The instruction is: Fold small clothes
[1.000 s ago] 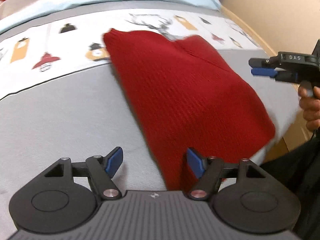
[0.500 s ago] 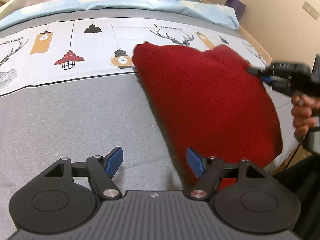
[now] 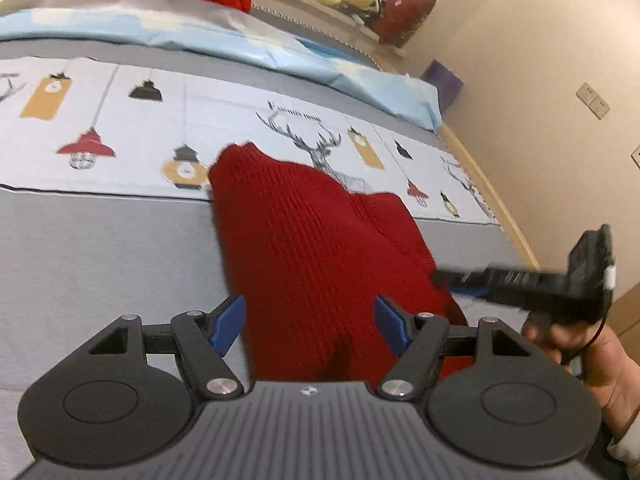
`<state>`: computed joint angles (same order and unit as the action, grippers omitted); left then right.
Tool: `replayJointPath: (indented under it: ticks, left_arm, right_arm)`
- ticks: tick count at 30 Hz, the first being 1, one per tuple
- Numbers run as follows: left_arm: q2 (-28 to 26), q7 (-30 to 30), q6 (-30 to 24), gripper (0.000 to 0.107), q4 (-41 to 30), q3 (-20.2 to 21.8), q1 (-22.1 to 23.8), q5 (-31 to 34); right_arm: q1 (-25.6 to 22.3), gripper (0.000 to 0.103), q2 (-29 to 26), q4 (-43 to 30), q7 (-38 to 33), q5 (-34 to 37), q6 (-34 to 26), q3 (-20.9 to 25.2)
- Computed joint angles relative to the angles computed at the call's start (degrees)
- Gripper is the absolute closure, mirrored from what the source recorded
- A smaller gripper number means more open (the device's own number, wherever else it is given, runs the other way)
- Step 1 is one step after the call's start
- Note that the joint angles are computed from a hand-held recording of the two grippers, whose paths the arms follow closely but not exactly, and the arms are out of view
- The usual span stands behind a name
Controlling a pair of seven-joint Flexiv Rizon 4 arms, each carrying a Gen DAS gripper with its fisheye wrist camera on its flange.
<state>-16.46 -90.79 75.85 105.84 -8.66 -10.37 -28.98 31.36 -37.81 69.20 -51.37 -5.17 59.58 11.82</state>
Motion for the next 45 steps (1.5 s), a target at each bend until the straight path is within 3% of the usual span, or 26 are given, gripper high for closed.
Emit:
replayJointPath:
  ticks: [2, 4, 7, 11, 13, 15, 20, 27, 30, 34, 36, 38, 45]
  left_arm:
    - [-1.5, -3.5, -5.1, 0.031, -2.8, 2.7, -1.5, 4.9]
    - [-3.4, -7.9, -11.9, 0.028, -6.9, 6.3, -3.6, 13.3]
    - [-4.2, -9.3, -13.3, 0.025, -8.4, 6.0, -3.2, 15.9]
    - [-3.3, -8.3, -10.5, 0.026, -6.1, 2.5, 0.1, 8.7]
    - [-3.4, -3.4, -8.1, 0.02, -4.7, -1.3, 2.9, 1.0]
    - [-4.6, -2.0, -8.5, 0.008, -5.6, -2.2, 4.2, -3.8]
    - [-9.4, -6.3, -14.6, 0.006, -10.1, -1.1, 5.1, -6.8]
    - [-14.8, 0.1, -13.5, 0.004, -12.7, -6.4, 7.3, -17.2]
    - [-16.5, 0.8, -12.0, 0.004, -14.0, -7.0, 6.8, -18.9]
    - [-17.7, 0.2, -9.8, 0.01, -15.5, -6.0, 5.6, -17.0]
    - [-17.5, -0.6, -8.4, 0.032, -16.5, -4.5, 4.7, -13.8]
    - [-16.9, -0.3, -6.9, 0.043, -17.0, -4.5, 4.9, -12.5]
    - [-15.4, 2.4, -0.1, 0.045, -18.5, -3.3, 6.0, -6.9]
  right_arm:
    - [-0.5, 0.059, -0.6, -1.7, -3.4, -0.4, -7.1, 1.3]
    - [0.2, 0.037, -0.5, -1.5, -2.6, -0.9, -9.4, 0.0]
    - [-0.9, 0.038, 0.1, -1.1, -2.1, 1.8, -8.6, 0.6]
    - [-0.6, 0.039, 0.9, 0.8, 1.4, 2.1, -4.0, -0.8]
    - [-1.8, 0.034, 0.2, -0.3, 2.2, 3.5, -5.4, 0.1]
    - [-3.6, 0.024, -1.9, -3.8, 1.7, 6.5, -9.0, 2.3]
    - [-6.6, 0.015, -5.1, -8.3, 0.3, 15.6, -11.2, 5.8]
    - [-6.6, 0.004, -8.4, -12.9, -4.3, 19.2, -13.3, 6.4]
    - [-6.2, 0.007, -9.1, -14.2, -6.2, 19.6, -13.8, 6.1]
    - [-5.0, 0.037, -8.9, -14.6, -8.3, 19.4, -11.0, 5.3]
    - [-4.2, 0.044, -8.8, -14.6, -7.8, 18.3, -9.9, 4.2]
    - [-3.8, 0.05, -8.9, -14.5, -7.2, 17.8, -7.9, 3.7]
    - [-1.2, 0.061, -13.6, -21.5, -9.4, 16.4, 1.1, 4.5]
